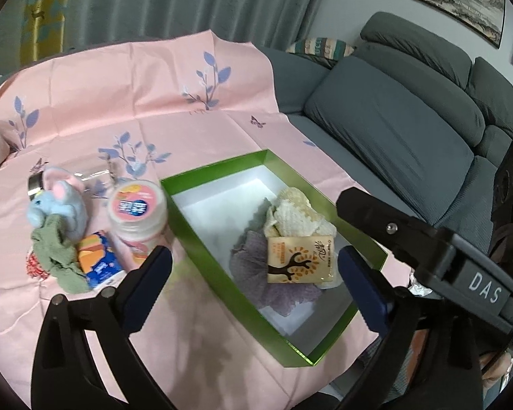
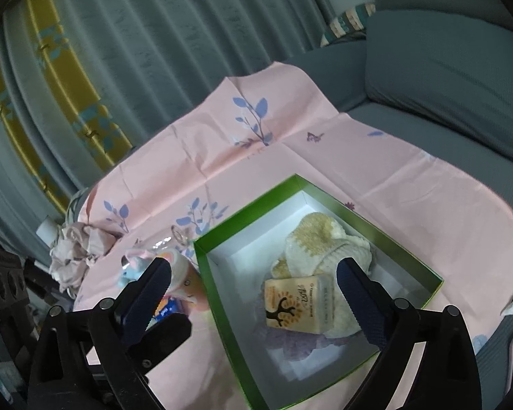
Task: Organize soft objects
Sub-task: 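Open the right tool to release the tissue pack in the box, then move the right tool back to the blue Tempo tissue pack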
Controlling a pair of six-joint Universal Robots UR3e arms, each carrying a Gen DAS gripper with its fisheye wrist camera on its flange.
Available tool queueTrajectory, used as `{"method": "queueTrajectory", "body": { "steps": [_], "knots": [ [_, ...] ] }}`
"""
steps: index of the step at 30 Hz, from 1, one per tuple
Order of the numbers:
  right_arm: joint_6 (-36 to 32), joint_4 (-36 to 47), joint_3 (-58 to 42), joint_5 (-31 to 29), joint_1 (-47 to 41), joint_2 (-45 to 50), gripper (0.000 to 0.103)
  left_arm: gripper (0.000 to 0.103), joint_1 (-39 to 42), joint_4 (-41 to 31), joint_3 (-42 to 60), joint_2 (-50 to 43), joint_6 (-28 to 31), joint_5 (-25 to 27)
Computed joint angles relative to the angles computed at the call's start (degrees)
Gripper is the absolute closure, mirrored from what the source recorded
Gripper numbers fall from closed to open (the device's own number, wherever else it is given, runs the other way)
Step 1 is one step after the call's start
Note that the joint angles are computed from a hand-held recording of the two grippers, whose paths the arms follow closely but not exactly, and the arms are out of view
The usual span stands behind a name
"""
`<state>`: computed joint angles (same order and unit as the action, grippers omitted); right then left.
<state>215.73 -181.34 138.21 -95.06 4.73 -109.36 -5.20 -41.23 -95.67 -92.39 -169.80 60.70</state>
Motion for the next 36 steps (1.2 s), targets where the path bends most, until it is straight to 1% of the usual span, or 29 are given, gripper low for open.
{"method": "queueTrajectory", "body": {
  "steps": [4, 7, 10, 13, 16, 18, 20, 23, 25, 27, 29, 30, 31, 33, 34, 36],
  "knots": [
    [0.12, 1.18, -2.85, -5.47, 4.61, 1.8, 0.004, 0.005, 4.63, -1.1, -3.4, 4.35, 1.01, -3.56],
    [0.48, 1.5, -4.26, -8.22, 7.05, 2.66, 0.004, 0.005, 8.06, -1.59, -5.48, 7.24, 1.44, -5.37],
    [0.65, 2.04, -5.83, -11.08, 9.52, 3.7, 0.004, 0.004, 13.15, -2.39, -8.64, 11.15, 2.65, -7.35],
    [1.0, 2.14, -7.24, -13.13, 11.67, 5.01, 0.004, 0.004, 18.35, -3.63, -11.74, 14.67, 5.18, -8.81],
    [1.31, 2.88, -9.37, -15.02, 13.94, 6.85, 0.004, 0.004, 25.85, -4.66, -16.27, 18.91, 7.85, -10.75],
    [0.84, 2.56, -10.65, -14.3, 14.59, 8.37, 0.004, 0.004, 29.61, -4.61, -18.57, 20.44, 8.93, -11.11],
    [0.22, 1.96, -11.84, -12.27, 14.57, 9.94, 0.004, 0.004, 34.92, -3.75, -21.91, 22.03, 9.28, -11.46],
    [-0.92, 2.29, -15.55, -9.13, 14.97, 14.15, 0.004, 0.004, 40.47, -3.86, -24.77, 21.6, 10.52, -11.77],
    [-1.5, 2.86, -17.74, -7.85, 15.73, 16.71, 0.004, 0.004, 42.48, -3.44, -25.98, 19.99, 11.06, -10.29],
    [-1.71, 2.5, -20.77, -6.25, 16.47, 20.57, 0.004, 0.004, 44.52, 0.09, -28.2, 16.94, 10.89, -8.92],
    [-1.76, 1.95, -24.26, -3.93, 17.08, 25.15, 0.004, 0.004, 45.82, 3.98, -29.96, 13.53, 9.42, -8.09],
    [-2.19, 2.13, -25.62, -3.3, 17.39, 26.74, 0.004, 0.004, 46.51, 4.72, -30.36, 11.84, 9.17, -8.17],
    [-3.13, 1.19, -27.29, -2.74, 17.95, 29.39, 0.004, 0.004, 46.42, 4.36, -29.22, 9.33, 8.62, -7.55],
    [-2.49, -0.01, -30.24, -5.2, 19.74, 33.53, 0.004, 0.005, 46.06, -0.45, -25.68, 6.6, 8.37, -5.76],
    [-2.46, 0.66, -31.75, -6.41, 20.51, 34.92, 0.004, 0.005, 46.93, -2.51, -24.97, 6.15, 8.76, -7.14],
    [-3.65, 0.44, -34.78, -7.43, 21.9, 38.24, 0.011, 0.005, 48.59, -3.15, -25.58, 7.11, 8.72, -10.06]
  ]
}}
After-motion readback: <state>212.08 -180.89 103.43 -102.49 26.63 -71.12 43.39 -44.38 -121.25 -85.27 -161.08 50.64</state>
